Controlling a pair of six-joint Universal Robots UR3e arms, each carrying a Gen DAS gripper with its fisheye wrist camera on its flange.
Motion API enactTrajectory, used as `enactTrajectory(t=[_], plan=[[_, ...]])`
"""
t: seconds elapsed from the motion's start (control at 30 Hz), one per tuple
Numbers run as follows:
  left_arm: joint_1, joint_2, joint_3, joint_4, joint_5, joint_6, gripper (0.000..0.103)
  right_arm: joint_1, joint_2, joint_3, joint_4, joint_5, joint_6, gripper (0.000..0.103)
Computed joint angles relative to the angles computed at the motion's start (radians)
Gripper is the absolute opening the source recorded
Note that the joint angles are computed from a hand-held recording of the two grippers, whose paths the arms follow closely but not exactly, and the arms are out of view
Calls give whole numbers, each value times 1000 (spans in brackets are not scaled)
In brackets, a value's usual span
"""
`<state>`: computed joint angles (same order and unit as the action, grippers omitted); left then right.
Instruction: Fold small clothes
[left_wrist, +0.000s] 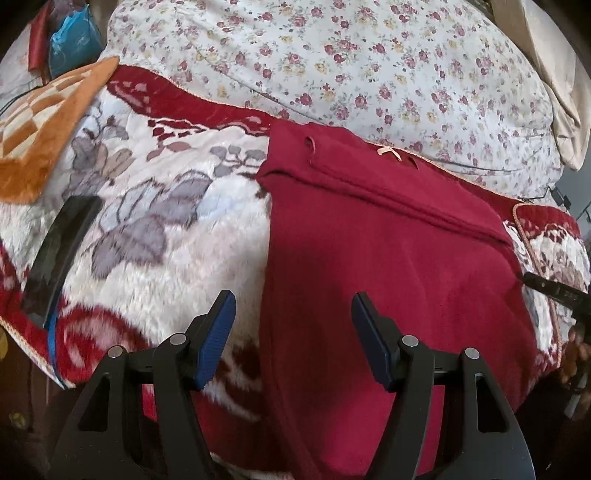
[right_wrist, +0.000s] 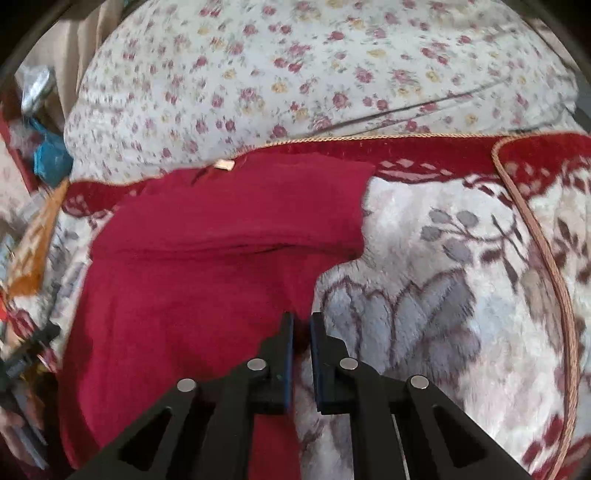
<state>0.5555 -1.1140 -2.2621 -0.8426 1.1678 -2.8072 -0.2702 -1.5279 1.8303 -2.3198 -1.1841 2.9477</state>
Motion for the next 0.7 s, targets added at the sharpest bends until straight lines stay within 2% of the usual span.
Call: enactTrajectory(t=[0.07,0.1,0.13,0.2,0.3,0.53,0.7], plan=[[12,36,-15,-32,-5,13,65,-59,-69,43,86,89,-24,23],[17,50,-19,-50,-6,22,65,-90,-110,71,139,129,-60,44],[19,66,-22,-69,-7,32,65,-118,-159,107,196,159,-99,58],[15,86,-29,-80,2,37,65,-151,-246,177,242,178,-153,58],[22,129,-45,-108,1,53,65,-173,-346,248,311,149,-210,58],[37,205,-68,-200,7,98,65,-269,-469,332,499,166,-345,58],[130,328,-59,-435,-37,249,65,-313,-541,355,601,154,-436,60]])
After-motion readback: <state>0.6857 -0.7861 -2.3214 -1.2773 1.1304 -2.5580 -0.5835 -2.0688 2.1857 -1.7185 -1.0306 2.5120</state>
